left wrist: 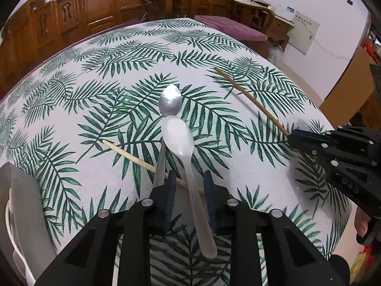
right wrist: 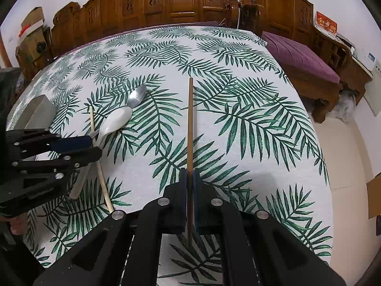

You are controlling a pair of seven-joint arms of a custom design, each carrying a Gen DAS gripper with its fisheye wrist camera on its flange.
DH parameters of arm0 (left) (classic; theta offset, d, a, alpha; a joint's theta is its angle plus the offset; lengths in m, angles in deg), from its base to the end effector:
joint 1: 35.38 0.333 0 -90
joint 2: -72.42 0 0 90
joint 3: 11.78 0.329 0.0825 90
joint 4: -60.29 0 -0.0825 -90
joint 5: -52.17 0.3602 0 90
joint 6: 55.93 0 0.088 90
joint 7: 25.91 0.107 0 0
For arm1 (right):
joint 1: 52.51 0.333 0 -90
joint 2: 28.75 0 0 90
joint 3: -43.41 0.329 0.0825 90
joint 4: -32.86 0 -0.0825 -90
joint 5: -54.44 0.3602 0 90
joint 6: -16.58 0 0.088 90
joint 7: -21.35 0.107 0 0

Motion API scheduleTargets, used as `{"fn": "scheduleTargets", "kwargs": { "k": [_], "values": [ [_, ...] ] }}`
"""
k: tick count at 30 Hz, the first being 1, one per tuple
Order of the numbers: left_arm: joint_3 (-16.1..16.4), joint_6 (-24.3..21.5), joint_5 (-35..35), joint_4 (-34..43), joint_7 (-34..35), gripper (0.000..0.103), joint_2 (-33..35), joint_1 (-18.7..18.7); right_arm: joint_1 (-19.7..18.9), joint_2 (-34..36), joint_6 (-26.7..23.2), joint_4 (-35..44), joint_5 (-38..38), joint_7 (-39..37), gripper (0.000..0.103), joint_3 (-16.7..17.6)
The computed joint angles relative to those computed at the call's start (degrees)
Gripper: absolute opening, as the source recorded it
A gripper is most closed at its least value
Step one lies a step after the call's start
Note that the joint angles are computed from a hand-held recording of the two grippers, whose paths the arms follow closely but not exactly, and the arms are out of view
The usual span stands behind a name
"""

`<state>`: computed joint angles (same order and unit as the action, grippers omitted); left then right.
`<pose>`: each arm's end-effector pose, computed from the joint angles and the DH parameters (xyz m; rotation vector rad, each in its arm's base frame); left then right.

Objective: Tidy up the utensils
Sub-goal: 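Grasp a wooden chopstick with the right tool while the left grasps a white plastic spoon, then carry the white plastic spoon into the grey tray and open the left tool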

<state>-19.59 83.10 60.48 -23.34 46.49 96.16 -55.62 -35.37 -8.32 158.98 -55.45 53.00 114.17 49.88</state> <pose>0.6327 -0.3152 0.5294 -1.7194 2.1858 -0.6963 0.6390 0.2654 0.5359 -2.1403 1.4827 -0.3991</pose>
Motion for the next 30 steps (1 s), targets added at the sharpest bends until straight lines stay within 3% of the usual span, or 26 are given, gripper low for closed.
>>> {"fn": "scheduleTargets", "kwargs": {
  "k": [7, 10, 14, 30],
  "values": [
    [0.6, -0.8, 1.1, 2.4, -0.5, 0.016, 1.6, -0.7, -0.4, -0.1, 0.3, -0.1, 1.0, -0.6, 0.006, 0.3],
    [1.3, -1.2, 2.8, 3.2, -1.5, 0.008, 2.2, -1.5, -0.4, -0.2, 0.3, -0.1, 1.2, -0.7, 0.006, 0.3],
    [1.1, -1.5, 3.0, 3.2, -1.7, 0.006, 2.0, -1.4, -0.5, -0.4, 0.6, -0.3, 1.4, -1.0, 0.006, 0.4],
    [0.1, 2.0, 4.5, -5.0, -2.2, 0.006, -7.2, 0.3, 1.1, -3.7, 1.7, -0.2, 1.3, -2.7, 0.006, 1.1]
  ]
}}
